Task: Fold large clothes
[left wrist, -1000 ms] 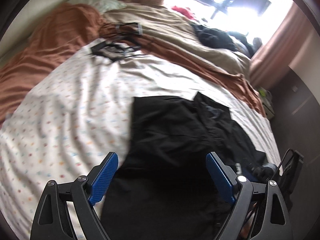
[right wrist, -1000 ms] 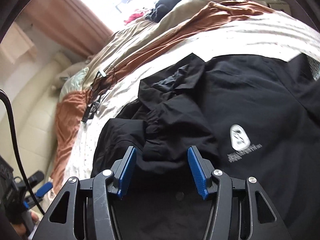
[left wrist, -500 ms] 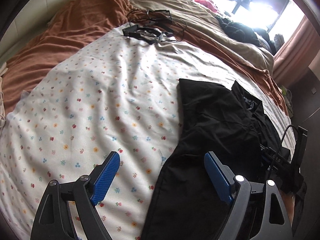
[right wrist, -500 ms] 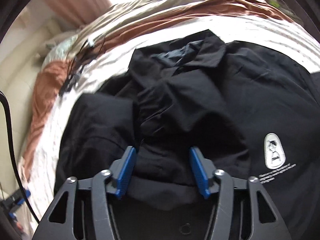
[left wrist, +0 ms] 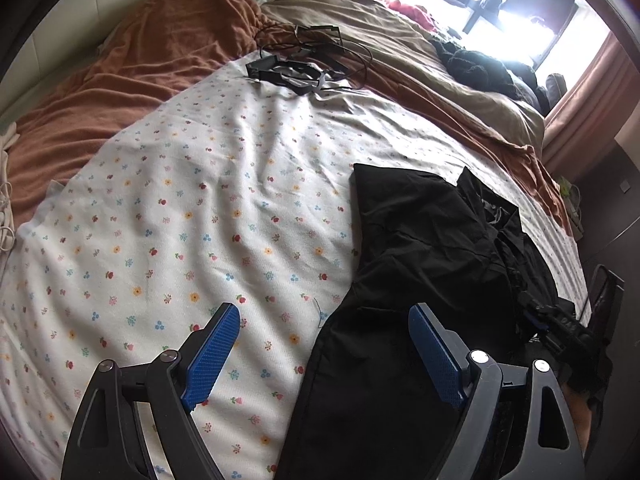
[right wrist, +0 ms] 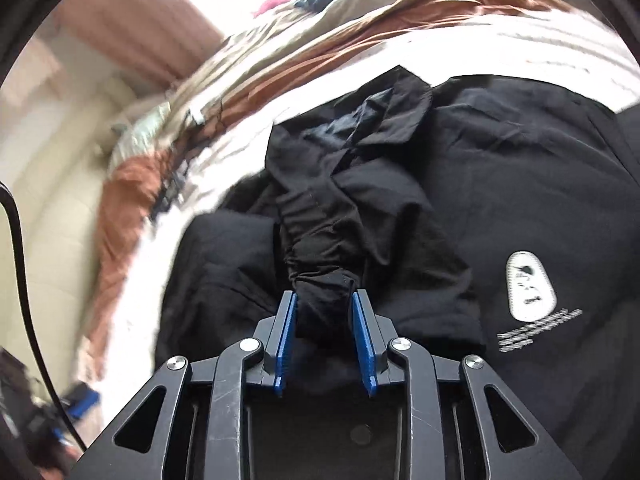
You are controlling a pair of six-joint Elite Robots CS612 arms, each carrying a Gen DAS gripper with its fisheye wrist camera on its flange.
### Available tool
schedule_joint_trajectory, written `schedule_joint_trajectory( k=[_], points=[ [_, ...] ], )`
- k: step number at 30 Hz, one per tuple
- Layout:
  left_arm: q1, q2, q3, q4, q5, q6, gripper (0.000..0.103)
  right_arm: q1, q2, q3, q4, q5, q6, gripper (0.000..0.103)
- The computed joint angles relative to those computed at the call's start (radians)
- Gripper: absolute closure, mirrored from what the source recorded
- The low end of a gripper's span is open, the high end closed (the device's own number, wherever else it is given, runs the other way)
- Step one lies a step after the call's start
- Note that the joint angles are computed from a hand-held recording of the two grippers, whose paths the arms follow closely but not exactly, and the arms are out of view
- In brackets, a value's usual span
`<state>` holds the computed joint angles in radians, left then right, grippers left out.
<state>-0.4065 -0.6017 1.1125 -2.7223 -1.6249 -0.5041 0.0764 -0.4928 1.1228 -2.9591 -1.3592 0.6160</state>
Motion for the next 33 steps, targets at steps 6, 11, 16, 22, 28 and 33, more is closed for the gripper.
schedule_joint_trajectory(
  k=[6,11,16,22,28,33],
  points=[
    [-0.008,0.014,-0.018,0.012,0.002,0.001,0.016,-0.04,-0.044,0.117,-0.222,0.023,0.177,0.075],
    [-0.018,0.04,-0.058,0.056,0.027,0.016,0.022,-0.059,-0.098,0.222,-0.274,-0.096,0.33,0.071],
    [-0.024,0.072,-0.103,0.114,0.048,0.033,0.036,-0.076,-0.126,0.302,-0.276,-0.153,0.502,0.039],
    [-0.036,0.116,-0.169,0.197,0.091,0.082,0.046,-0.076,-0.099,0.271,-0.216,-0.099,0.525,0.037],
    [-0.04,0.142,-0.211,0.219,0.116,0.133,0.046,-0.078,-0.069,0.223,-0.207,-0.099,0.431,0.043],
    [-0.046,0.144,-0.207,0.21,0.143,0.189,0.046,-0.083,-0.067,0.255,-0.282,-0.095,0.498,0.092]
  ],
)
